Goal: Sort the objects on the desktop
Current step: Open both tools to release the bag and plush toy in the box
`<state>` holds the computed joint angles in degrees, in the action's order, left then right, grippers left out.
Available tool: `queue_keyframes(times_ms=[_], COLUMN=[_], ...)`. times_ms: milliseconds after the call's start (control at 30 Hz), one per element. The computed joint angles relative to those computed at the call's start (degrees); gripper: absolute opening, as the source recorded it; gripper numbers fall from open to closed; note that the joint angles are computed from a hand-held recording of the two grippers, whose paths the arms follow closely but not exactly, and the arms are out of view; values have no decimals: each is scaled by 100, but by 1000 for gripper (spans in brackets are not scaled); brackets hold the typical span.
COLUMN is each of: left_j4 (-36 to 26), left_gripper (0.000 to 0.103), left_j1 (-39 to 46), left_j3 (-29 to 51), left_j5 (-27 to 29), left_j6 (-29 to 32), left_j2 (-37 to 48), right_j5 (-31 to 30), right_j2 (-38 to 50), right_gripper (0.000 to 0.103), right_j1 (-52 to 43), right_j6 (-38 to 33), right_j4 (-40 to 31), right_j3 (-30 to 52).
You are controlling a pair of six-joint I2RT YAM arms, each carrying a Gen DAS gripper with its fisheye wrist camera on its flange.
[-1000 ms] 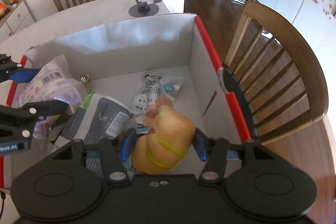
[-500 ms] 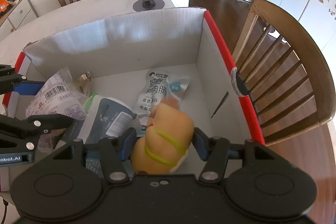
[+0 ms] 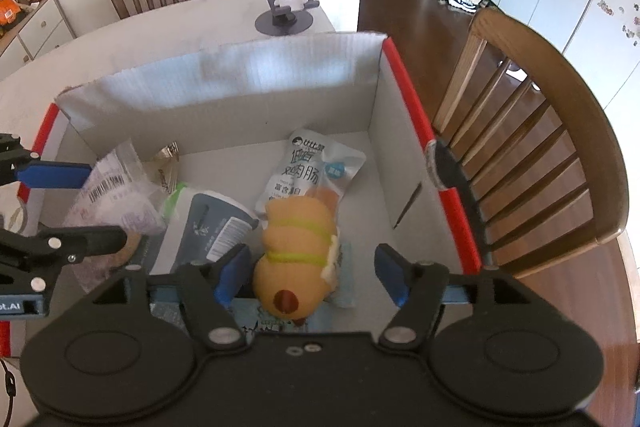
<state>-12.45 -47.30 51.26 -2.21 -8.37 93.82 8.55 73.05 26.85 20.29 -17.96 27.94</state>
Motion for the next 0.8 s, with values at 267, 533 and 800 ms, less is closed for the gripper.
queue_keyframes(times_ms=[267,533,800], left_j4=[-90,-245,-488], left_gripper=[64,67,67], left_j1=[-113,-305,-439], left_j3=[-267,-654,-1061], left_j5=[-1,-121,-294], left_j6=[-282,-644,-1036], left_j2=[-578,-1342,-2089], right_j5=[-76,-344,-462], right_j2=[-629,-1224,-1555], right_gripper=[76,77,80], right_j1=[5,70,489], right_j6=[-1,-25,132], right_j4=[-267,-538,-663], right_j3=[-108,-184,-220])
